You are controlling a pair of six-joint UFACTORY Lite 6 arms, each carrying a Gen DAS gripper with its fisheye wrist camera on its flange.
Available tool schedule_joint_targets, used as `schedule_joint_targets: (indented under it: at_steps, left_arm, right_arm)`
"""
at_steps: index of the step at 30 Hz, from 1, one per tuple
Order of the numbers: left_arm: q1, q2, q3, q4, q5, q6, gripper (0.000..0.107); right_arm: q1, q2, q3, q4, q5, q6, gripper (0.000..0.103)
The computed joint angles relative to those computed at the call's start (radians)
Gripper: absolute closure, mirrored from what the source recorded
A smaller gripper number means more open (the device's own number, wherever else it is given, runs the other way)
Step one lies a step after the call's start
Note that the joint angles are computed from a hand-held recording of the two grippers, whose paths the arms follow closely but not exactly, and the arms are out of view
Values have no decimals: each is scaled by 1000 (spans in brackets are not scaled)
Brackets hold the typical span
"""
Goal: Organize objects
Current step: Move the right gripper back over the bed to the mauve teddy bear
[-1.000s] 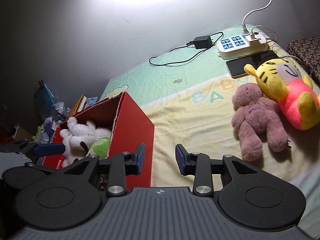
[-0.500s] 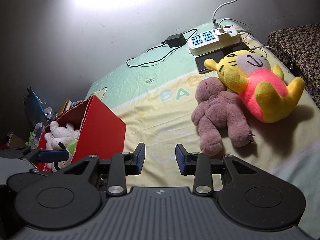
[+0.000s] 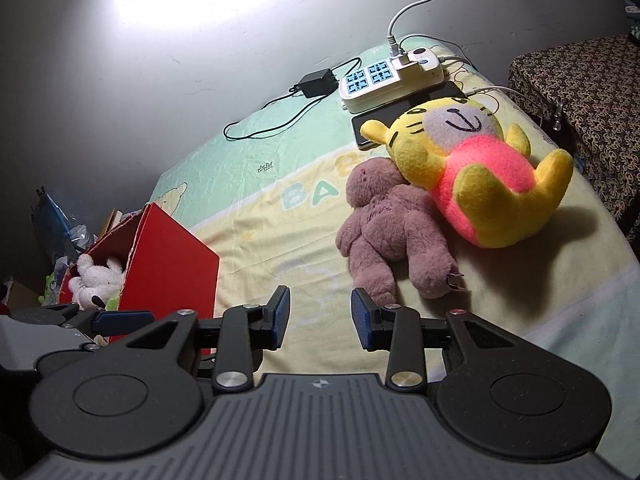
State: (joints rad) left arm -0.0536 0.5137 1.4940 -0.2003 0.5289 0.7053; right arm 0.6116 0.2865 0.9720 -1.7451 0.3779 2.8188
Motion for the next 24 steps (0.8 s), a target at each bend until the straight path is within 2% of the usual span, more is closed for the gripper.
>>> schedule_joint_targets:
  at_steps: [13, 24]
  left_arm:
    - [-28, 147, 137, -7, 85, -43, 5]
    - [3, 307, 287, -223, 232, 129, 5]
  right_arm:
    - [-68, -7, -43, -110, -46, 79, 62]
    - [-159, -5, -86, -340, -74, 279, 62]
